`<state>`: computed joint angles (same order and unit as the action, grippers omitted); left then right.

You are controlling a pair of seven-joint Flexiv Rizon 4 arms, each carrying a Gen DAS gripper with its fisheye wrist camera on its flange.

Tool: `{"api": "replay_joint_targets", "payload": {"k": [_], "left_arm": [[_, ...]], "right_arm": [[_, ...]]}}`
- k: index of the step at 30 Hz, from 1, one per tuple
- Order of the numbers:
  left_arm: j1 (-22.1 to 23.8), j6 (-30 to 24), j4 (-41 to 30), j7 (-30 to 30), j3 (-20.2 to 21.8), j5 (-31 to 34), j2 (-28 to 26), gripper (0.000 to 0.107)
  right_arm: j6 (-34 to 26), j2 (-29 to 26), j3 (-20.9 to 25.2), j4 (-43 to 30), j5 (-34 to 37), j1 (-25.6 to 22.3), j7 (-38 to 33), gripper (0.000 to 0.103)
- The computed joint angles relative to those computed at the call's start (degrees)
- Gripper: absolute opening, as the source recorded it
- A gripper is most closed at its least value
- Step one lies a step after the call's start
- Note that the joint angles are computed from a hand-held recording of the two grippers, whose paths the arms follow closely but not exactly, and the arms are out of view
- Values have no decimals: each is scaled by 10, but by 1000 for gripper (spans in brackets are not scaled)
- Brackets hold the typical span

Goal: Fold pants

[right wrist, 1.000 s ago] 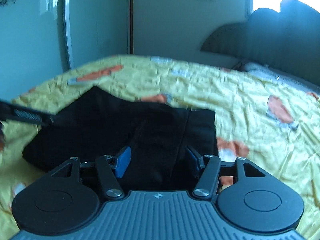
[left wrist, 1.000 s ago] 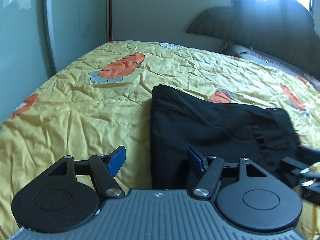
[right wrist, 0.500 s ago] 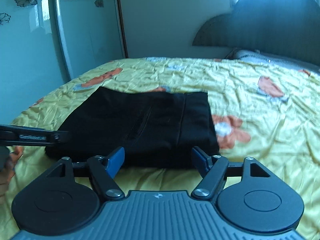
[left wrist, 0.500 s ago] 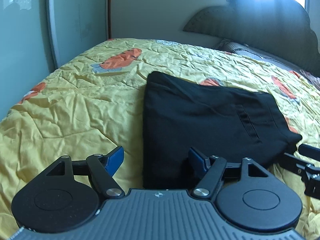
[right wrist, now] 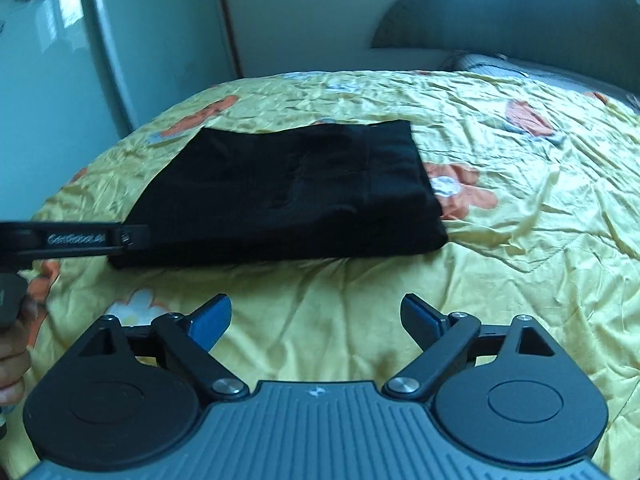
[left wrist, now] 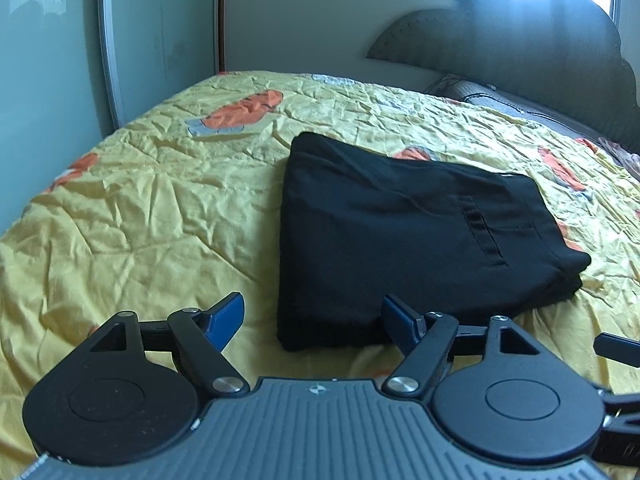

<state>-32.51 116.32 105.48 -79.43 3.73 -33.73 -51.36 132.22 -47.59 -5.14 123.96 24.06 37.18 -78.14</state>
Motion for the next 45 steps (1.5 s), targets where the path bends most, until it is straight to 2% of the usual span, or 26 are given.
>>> {"api": "replay_joint_targets", "payload": {"k": [5,8,9,11,12,14,15,16,17,18,19,21,22,23,24,27,30,34,38,45], "left_arm": [[6,-6,14,-6,-9,8,9,80],[10,-11,23,-11,-12,20,14,81],[10,-11,26,-12,-11,23,15,81],[14,-10,32,-14,-15,35,17,82],[17,-10,34,-14,-17,40,18,83],[16,-12,39,-15,-14,44,19,83],[13,-12,40,-15,-10,44,19,83],[10,-12,41,-15,-7,43,18,83],[8,-12,41,-16,-4,41,17,83],[9,-11,43,-18,-6,44,17,83],[14,-8,45,-20,-11,49,18,83],[19,-6,48,-22,-17,57,19,83],[21,-1,50,-23,-19,62,19,83],[20,2,51,-23,-19,64,19,84],[18,6,52,-23,-19,65,19,84],[17,14,56,-23,-22,67,19,87],[14,20,60,-23,-23,64,20,88],[-7,23,61,-14,-7,37,17,88],[-19,17,59,-7,-2,12,15,88],[-33,24,50,4,3,-8,1,91]], "right_arm": [[-1,9,1,9,9,12,-6,93],[-21,25,7,17,8,11,3,93],[-27,31,-6,29,-7,21,23,93],[-11,35,-51,66,-70,52,97,93],[13,40,-59,89,-126,44,145,93],[102,50,-65,138,-313,-20,296,93],[179,37,-68,148,-406,-60,374,93],[254,16,-59,143,-470,-100,427,98],[292,6,-36,136,-496,-135,443,101],[294,6,-13,133,-485,-155,433,103],[262,17,11,132,-437,-159,393,103],[126,51,47,114,-258,-119,272,103],[69,57,40,95,-165,-79,209,103],[35,52,35,67,-71,-44,139,103],[16,43,25,45,-8,-17,84,103],[-6,3,-52,15,79,77,25,103],[-11,-27,-91,0,114,122,-23,103],[25,-28,-56,4,84,88,-43,103],[19,-31,-50,-3,104,91,-63,103],[20,-32,-32,-9,95,69,-65,103]]}}
